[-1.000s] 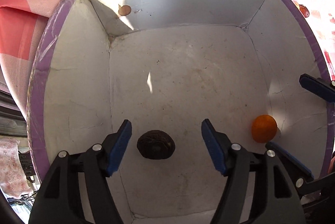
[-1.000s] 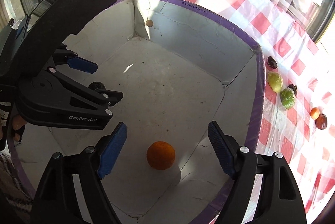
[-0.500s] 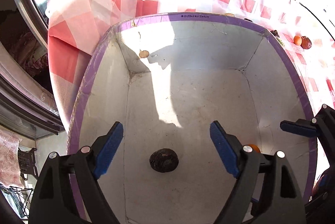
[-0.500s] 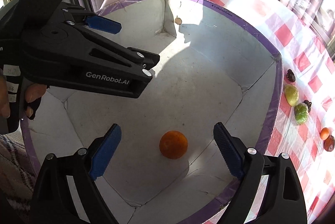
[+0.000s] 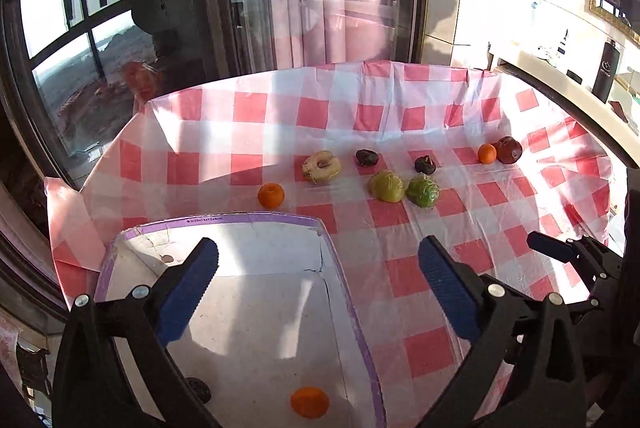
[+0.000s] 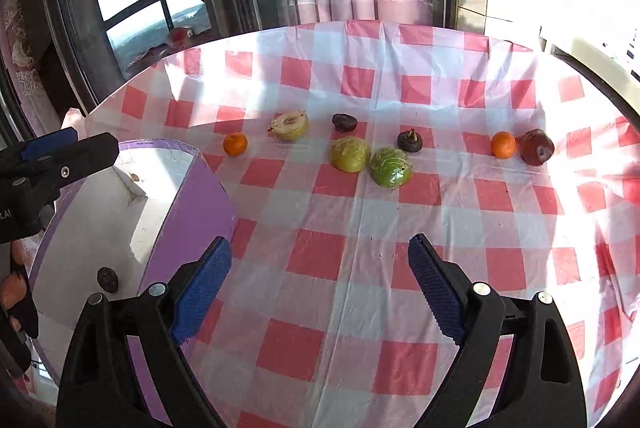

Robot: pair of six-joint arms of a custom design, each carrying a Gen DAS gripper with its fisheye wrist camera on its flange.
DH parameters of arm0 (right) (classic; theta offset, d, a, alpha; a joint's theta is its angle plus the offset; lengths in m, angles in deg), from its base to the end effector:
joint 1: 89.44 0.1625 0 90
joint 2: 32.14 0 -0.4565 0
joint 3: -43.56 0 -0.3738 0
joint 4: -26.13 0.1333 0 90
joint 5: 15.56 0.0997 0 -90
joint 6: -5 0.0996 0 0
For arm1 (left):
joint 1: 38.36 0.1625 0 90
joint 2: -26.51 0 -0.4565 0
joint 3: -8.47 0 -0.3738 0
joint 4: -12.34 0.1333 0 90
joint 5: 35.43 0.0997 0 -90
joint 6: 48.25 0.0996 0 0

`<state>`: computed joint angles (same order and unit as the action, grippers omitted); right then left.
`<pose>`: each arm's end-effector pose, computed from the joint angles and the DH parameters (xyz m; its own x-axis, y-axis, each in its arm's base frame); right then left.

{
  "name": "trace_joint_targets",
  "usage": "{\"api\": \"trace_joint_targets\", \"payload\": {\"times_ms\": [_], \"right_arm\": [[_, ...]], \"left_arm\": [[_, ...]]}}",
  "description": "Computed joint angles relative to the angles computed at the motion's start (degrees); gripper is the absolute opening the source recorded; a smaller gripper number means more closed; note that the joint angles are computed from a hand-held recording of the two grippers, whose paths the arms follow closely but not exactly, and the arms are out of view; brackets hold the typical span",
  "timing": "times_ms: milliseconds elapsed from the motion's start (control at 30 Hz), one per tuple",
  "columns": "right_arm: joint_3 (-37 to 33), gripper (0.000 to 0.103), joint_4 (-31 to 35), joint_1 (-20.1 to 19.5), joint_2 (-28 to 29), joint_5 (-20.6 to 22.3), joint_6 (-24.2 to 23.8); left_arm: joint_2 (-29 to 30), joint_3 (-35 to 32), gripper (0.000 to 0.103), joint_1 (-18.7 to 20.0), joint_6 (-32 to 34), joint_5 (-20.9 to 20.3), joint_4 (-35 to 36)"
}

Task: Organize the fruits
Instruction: 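Withdraw both grippers from the box back over the fruit row, then grasp the dark red apple with the right gripper while the left gripper grasps the wrapped green fruit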

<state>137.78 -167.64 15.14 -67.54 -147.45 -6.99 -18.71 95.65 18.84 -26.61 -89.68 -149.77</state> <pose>0.2380 -0.6496 0.1251 -0.7839 0.1210 0.6090 -0.3486 0.7259 -0.5929 -0.2325 -0.7143 0.2168 -0.6091 0.4474 -0.6548 0.7456 0.6045 -0.2806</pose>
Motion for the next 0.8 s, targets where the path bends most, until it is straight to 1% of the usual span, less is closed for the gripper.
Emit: {"api": "trace_joint_targets", "payload": {"times_ms": [100,167,233,267,300,367,467,567,633,800], "right_arm": [[3.49,0.086,4.06,-2.42,-3.54,-2.76,4.31],[5.29,0.086,5.2,-4.01,-5.12,-4.08,6.08],[7.18,0.086,8.22,-6.12,-7.28,-4.26,9.69],[7.37,0.086,10.77,-7.18,-8.01,-5.07,11.9],[8.01,0.085,12.28,-8.33,-8.84,-5.34,13.29],[9.33,0.085,13.36,-10.41,-10.31,-5.1,14.85],[10.72,0.085,13.56,-13.04,-12.1,-5.0,15.08],[11.12,0.085,13.02,-15.54,-13.26,-4.45,14.53],[10.5,0.085,11.6,-16.74,-13.22,-4.03,12.71],[5.68,0.086,8.05,-19.12,-10.42,-4.33,5.28]], "left_arm": [[3.2,-1.7,0.101,-2.08,-3.13,0.39,4.09],[5.34,-3.12,0.101,-2.75,-5.32,-0.68,8.04],[7.77,-5.6,0.101,-2.66,-8.2,-2.93,14.11],[9.07,-6.93,0.101,-2.61,-9.96,-3.33,17.02],[10.58,-8.05,0.101,-2.45,-11.83,-3.1,19.26],[13.46,-9.88,0.101,-2.08,-14.67,-2.35,21.31],[17.26,-12.16,0.1,-1.68,-17.47,-0.23,23.54],[19.72,-12.14,0.099,-1.72,-15.82,2.86,20.83],[20.89,-12.11,0.099,-1.8,-14.51,4.53,19.49],[22.29,-12.45,0.099,-1.67,-13.11,5.9,18.57]]}}
